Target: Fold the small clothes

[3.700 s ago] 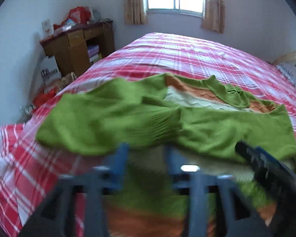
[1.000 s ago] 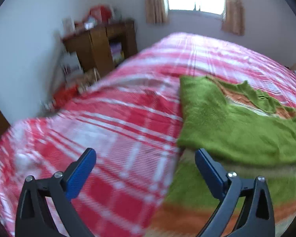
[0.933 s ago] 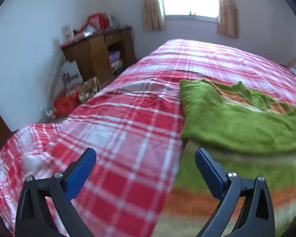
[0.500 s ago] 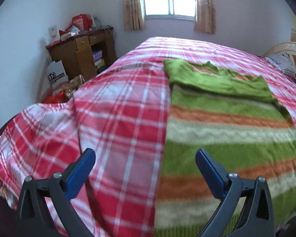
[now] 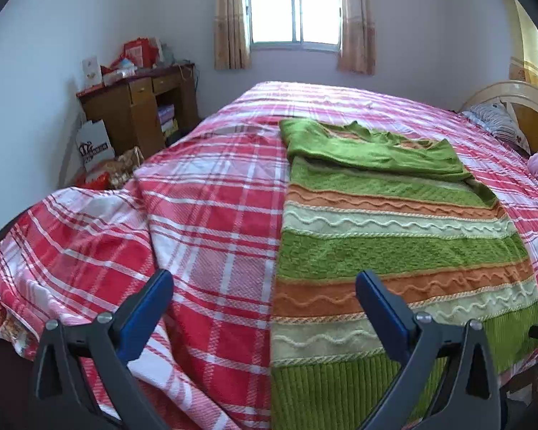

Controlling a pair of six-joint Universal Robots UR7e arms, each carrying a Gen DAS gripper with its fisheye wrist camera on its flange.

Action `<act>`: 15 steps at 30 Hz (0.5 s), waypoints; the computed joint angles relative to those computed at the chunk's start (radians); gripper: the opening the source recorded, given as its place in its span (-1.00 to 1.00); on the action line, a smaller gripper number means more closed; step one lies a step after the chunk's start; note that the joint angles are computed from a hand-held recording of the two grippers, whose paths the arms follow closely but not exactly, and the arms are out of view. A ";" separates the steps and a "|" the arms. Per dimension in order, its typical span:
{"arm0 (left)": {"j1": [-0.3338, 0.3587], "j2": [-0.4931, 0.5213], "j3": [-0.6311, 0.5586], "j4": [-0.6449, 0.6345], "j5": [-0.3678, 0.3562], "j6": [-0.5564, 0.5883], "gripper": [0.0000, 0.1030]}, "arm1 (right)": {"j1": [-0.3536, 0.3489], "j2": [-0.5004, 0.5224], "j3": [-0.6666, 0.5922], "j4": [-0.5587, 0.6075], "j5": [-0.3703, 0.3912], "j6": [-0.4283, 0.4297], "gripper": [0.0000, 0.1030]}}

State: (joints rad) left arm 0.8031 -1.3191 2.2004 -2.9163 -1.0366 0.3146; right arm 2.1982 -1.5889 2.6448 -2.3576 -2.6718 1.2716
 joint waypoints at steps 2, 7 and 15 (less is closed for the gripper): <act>0.009 -0.009 -0.002 0.003 -0.010 0.000 1.00 | -0.001 0.011 0.003 -0.064 0.036 -0.038 -0.37; 0.037 -0.022 -0.012 0.014 -0.026 -0.016 1.00 | -0.023 0.008 0.047 -0.232 0.082 -0.113 -0.39; 0.044 -0.014 -0.037 0.018 -0.021 0.004 1.00 | -0.046 -0.067 0.129 -0.619 0.232 -0.335 -0.76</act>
State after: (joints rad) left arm 0.8475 -1.3329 2.1638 -2.8986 -1.0577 0.3188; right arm 2.1524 -1.6559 2.7740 -2.9771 -2.4394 0.9368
